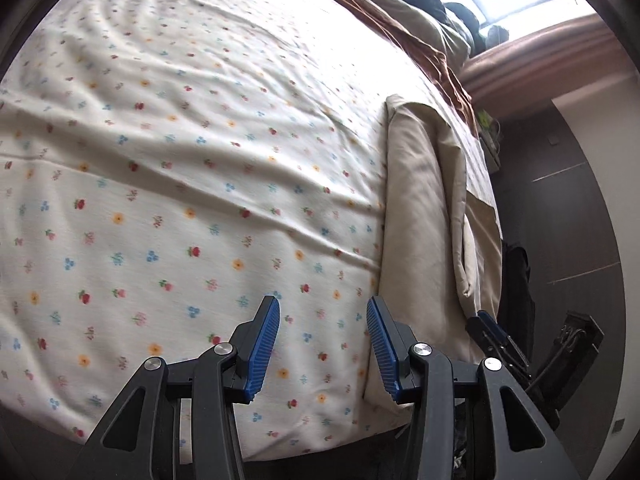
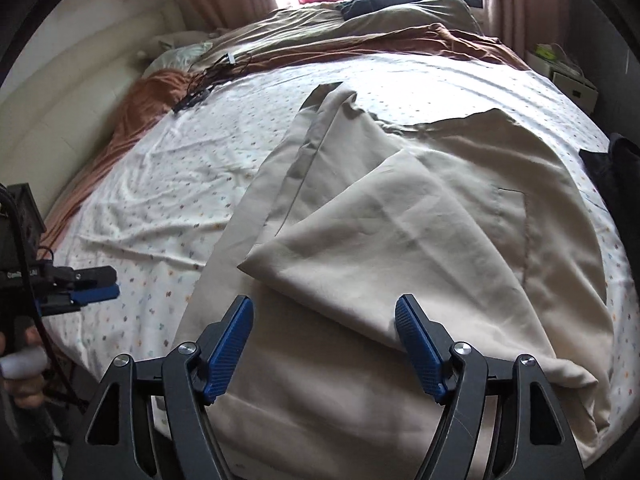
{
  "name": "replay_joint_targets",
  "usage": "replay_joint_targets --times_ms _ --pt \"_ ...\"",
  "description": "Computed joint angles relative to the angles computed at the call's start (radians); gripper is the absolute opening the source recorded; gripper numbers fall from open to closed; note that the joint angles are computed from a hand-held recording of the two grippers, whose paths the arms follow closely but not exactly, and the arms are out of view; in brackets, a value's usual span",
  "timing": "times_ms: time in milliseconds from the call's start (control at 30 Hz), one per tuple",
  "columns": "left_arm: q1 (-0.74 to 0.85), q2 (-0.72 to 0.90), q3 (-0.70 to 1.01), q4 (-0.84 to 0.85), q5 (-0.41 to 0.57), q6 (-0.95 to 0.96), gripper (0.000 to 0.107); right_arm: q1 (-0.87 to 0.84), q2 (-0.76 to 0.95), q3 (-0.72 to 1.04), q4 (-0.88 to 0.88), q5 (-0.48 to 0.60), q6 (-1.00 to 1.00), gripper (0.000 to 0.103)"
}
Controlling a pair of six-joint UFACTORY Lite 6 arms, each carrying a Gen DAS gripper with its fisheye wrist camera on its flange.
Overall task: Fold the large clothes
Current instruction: 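Grasp the jacket's end with the right gripper and lift it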
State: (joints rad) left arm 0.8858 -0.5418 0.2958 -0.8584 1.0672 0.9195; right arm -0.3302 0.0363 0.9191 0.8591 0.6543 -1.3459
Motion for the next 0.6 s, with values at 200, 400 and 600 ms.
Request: replay_joint_targets --times_ms 200,400,600 --pt "0.023 0.107 0.035 -0.029 -0.026 0.042 0.046 -0.034 0.111 0.157 -0.014 0.055 0.065 0.012" --pt "-0.123 0.149 0.046 -0.107 -0.083 0.022 0.046 -0.106 0.187 0.416 -0.028 0.126 0.127 0.005" --pt "-0.203 0.212 0.072 -0.172 -0.123 0.032 0.046 -0.139 0.410 0.812 -0.130 0.177 0.302 0.005"
